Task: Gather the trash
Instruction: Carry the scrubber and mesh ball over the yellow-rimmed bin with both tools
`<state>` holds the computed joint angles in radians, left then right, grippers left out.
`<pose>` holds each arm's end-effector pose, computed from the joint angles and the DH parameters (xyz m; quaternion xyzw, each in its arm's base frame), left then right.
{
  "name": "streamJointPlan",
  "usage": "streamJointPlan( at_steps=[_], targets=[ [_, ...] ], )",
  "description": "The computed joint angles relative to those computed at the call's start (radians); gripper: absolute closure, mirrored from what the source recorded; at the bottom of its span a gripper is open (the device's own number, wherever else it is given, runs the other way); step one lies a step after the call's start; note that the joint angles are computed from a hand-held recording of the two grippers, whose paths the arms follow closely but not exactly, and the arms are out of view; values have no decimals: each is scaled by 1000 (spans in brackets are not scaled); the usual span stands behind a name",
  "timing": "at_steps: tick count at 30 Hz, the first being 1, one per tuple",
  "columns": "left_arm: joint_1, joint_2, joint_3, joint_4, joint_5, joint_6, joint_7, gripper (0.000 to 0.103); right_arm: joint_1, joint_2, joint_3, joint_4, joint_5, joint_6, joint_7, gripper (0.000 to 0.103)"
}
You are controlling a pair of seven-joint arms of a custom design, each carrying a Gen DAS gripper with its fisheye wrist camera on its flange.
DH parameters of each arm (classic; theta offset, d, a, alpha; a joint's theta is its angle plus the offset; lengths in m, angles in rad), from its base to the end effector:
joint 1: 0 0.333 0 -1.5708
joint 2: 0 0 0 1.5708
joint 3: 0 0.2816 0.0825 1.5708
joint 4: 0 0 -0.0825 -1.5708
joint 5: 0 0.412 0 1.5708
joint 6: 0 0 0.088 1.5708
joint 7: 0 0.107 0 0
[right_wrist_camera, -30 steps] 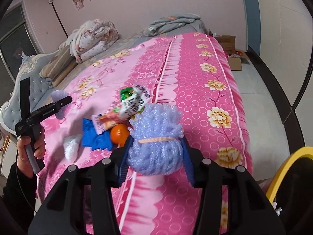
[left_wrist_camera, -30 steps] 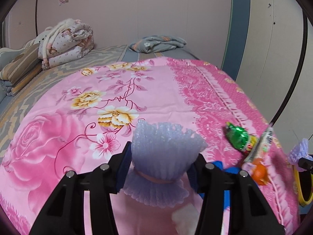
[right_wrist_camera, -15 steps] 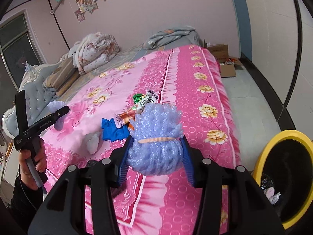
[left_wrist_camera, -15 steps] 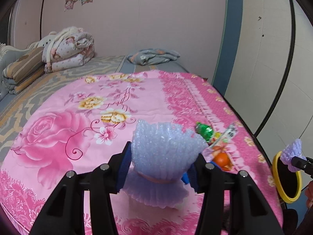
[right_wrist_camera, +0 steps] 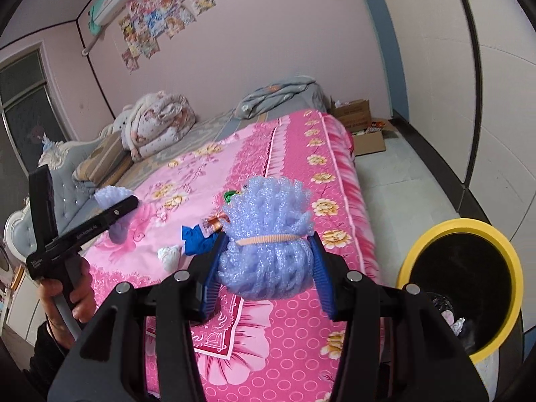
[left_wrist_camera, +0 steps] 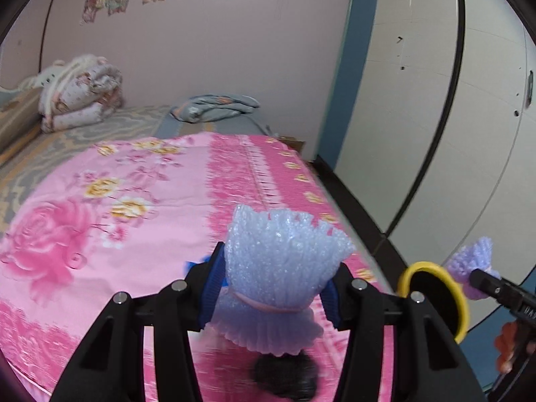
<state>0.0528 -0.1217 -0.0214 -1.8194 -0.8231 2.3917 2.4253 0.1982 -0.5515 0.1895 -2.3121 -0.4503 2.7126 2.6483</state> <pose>0.6032 0.0120 0.6289 -0.4846 0.7362 -0.4389 0.1747 0.4363 0.2112 0.6187 -0.5013 0.7151 -0.2462 0.4203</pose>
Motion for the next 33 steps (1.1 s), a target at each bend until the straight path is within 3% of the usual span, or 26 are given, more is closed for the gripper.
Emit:
streamJointPlan(
  at_steps=[7,22,33],
  targets=[
    [-50,-48,-25,-21,3,10,-17,55,-39,-130,0,-60,-16,-44,22,58],
    [-159,-40,-72,65,-2,-21,-31,55,-166,-407,-22,-197,-32,-155,52,57],
    [-225,3,-118,55,-6,-11,-20,55,-248,-508,-25,-298,-69,-197,91,57]
  ],
)
